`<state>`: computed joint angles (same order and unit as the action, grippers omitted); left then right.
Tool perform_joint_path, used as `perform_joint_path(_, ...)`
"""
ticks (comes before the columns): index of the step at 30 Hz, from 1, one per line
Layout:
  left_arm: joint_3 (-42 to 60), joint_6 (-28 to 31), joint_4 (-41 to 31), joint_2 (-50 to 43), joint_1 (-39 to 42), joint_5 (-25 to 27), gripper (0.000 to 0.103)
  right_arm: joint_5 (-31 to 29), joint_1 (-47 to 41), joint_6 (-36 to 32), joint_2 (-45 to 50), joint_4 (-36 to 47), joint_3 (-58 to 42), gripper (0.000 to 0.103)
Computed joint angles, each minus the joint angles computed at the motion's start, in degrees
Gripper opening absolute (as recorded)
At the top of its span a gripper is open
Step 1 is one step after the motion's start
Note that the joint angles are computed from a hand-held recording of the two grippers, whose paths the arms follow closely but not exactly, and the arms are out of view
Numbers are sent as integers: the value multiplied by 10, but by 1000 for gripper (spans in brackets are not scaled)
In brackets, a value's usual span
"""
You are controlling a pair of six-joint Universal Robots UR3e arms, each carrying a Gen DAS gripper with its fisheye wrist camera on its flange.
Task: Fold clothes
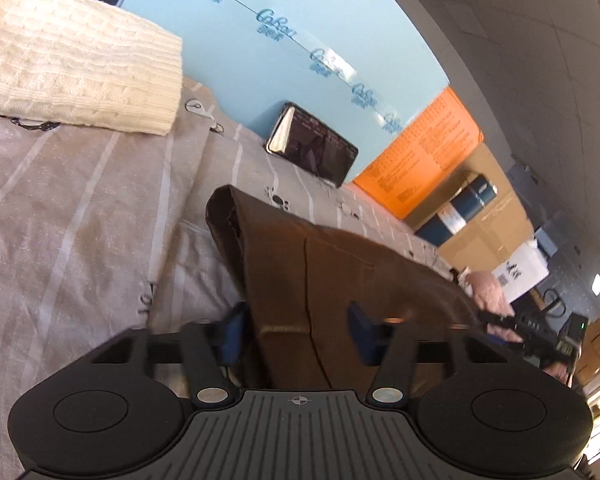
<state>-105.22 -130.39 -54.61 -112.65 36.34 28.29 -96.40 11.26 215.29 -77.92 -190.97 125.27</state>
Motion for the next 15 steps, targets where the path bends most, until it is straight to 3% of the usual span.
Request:
perform_joint_path(2, -36, 35, 6, 25, 0, 8, 11, 22, -6, 6, 20, -7, -5, 75)
perform_joint_path(4, -81, 66, 25, 58, 10, -3, 8, 26, 0, 3, 38, -6, -17, 49)
perform_joint_path(7, -130, 79, 70, 93, 25, -33, 6, 0, 27, -17, 52, 0, -40, 20)
perform_joint_path(11, -131, 6, 192, 82, 27, -54, 6, -29, 56, -24, 63, 0, -80, 11)
perform_joint_path(15, -93, -111, 355, 33, 13, -53, 5, -47, 77, -37, 84, 18, -144, 9)
